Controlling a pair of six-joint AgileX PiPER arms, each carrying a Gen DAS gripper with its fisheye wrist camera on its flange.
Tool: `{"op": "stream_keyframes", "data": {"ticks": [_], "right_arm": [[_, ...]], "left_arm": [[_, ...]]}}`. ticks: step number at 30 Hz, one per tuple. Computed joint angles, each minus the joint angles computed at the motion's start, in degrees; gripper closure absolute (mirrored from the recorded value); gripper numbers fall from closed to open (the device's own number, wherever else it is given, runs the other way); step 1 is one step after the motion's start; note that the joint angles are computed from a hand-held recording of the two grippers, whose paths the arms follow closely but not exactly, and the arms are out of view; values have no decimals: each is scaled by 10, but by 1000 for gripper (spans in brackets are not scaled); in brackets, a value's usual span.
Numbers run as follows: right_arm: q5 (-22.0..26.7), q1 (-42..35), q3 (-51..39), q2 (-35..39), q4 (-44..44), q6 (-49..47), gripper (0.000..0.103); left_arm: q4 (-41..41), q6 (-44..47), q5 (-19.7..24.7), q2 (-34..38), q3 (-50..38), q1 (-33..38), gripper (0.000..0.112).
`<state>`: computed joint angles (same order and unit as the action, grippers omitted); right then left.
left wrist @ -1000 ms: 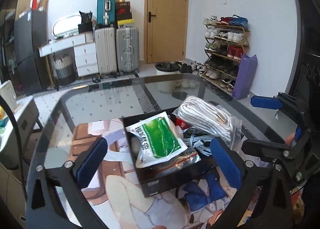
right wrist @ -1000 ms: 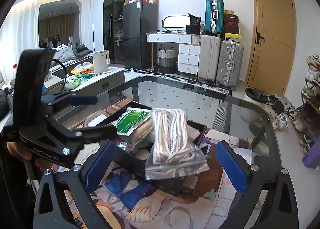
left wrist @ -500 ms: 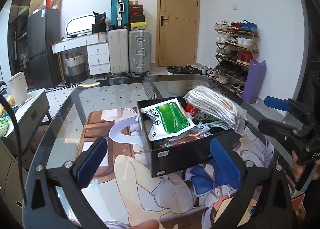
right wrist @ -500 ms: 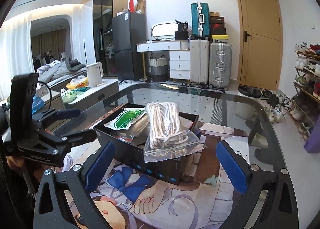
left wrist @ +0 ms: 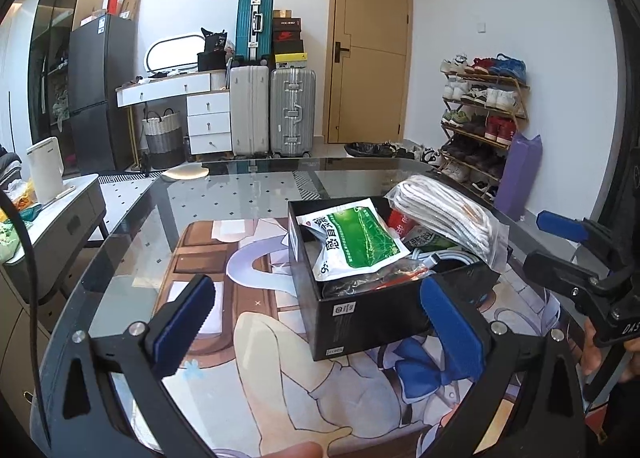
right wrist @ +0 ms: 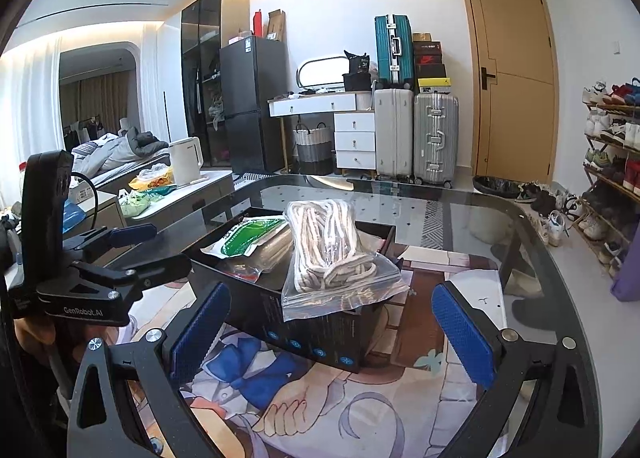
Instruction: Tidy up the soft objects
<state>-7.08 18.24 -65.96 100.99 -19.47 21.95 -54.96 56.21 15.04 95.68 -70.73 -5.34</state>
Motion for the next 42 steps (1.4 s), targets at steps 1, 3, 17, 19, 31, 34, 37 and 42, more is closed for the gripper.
{"op": "stream_keyframes", "data": {"ticks": [1, 3, 17, 19, 31, 34, 37, 42], "right_arm": [[-5, -1, 3, 0, 16, -15, 1], [-10, -1, 7, -1, 24, -24, 1], [-52, 10, 42, -17, 183, -192, 1], [-54, 9, 43, -18, 175, -183, 1], [-62, 4, 49, -21, 143, -153, 1], [-62, 4, 48, -21, 143, -154, 1], [-62, 5, 48, -21, 145, -154, 1], [-62, 5, 49, -21, 145, -155, 1]], "left_arm": [[-5, 4, -1, -1, 1, 1, 9], [3, -6, -4, -2, 3, 0, 9], [-39, 14, -2, -3, 7, 12, 9], [-32, 7, 0, -1, 4, 13, 9], [-61, 29, 1, -1, 7, 18, 9], [-70, 39, -1, -2, 9, 18, 9], [-67, 38, -3, -3, 9, 17, 9], [-71, 40, -3, -3, 10, 17, 9]]}}
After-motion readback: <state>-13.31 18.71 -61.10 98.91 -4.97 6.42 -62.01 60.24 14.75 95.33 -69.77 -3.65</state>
